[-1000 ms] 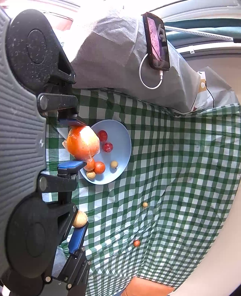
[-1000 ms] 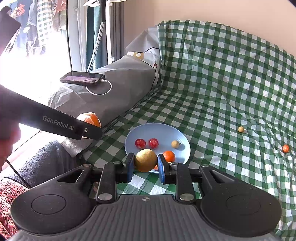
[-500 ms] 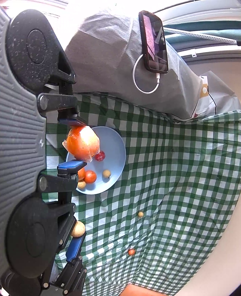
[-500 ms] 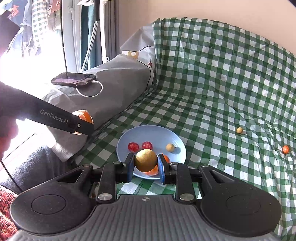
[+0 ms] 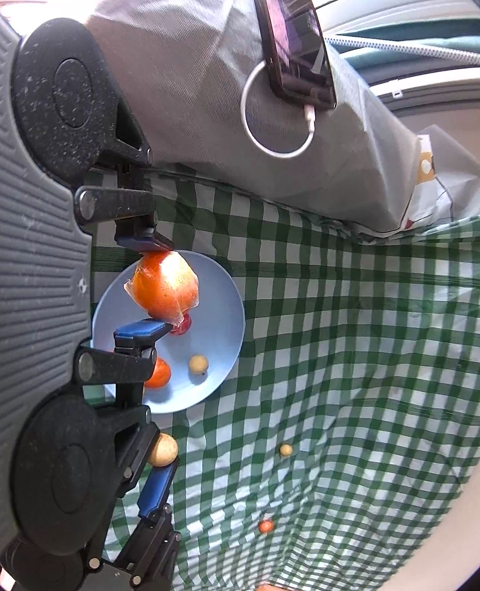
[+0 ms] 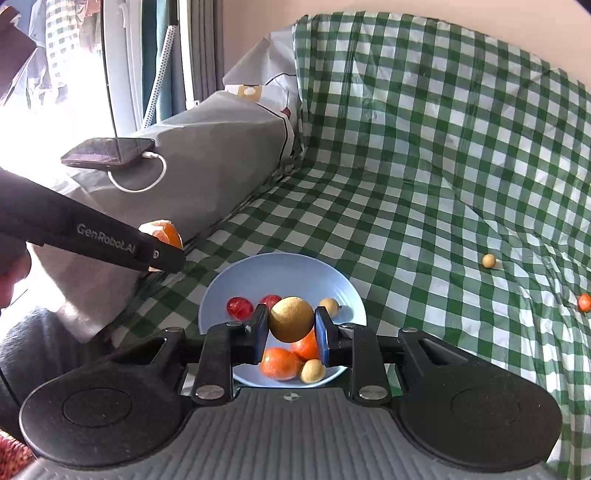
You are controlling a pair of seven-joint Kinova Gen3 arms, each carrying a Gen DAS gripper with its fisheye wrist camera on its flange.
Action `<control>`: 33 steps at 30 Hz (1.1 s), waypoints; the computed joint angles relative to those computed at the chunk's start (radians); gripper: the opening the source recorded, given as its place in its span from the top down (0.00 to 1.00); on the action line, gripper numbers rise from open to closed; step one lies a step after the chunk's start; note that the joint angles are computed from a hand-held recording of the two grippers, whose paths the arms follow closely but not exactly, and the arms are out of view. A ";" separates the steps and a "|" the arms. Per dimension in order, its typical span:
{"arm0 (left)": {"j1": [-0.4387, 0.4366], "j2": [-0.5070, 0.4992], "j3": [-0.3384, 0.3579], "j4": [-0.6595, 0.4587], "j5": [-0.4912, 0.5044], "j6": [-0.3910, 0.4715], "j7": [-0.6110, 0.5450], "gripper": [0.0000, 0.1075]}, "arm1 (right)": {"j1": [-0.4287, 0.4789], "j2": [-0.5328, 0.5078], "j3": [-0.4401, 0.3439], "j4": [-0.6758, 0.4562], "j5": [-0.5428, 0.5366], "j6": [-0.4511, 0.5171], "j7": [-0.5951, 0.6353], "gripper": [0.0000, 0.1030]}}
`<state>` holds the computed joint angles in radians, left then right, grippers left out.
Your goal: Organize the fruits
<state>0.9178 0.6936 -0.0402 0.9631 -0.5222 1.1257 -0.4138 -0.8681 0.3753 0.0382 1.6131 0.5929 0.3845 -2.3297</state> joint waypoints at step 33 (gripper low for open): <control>0.000 0.085 -0.066 -0.053 0.027 -0.006 -0.106 0.05 | 0.036 0.134 0.045 -0.160 -0.225 0.104 0.288 0.03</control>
<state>0.9176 0.7787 -0.1058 0.9106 -0.4956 1.1197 -0.5196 -0.8326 0.5094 0.0832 1.4528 0.3674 0.4889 -2.0415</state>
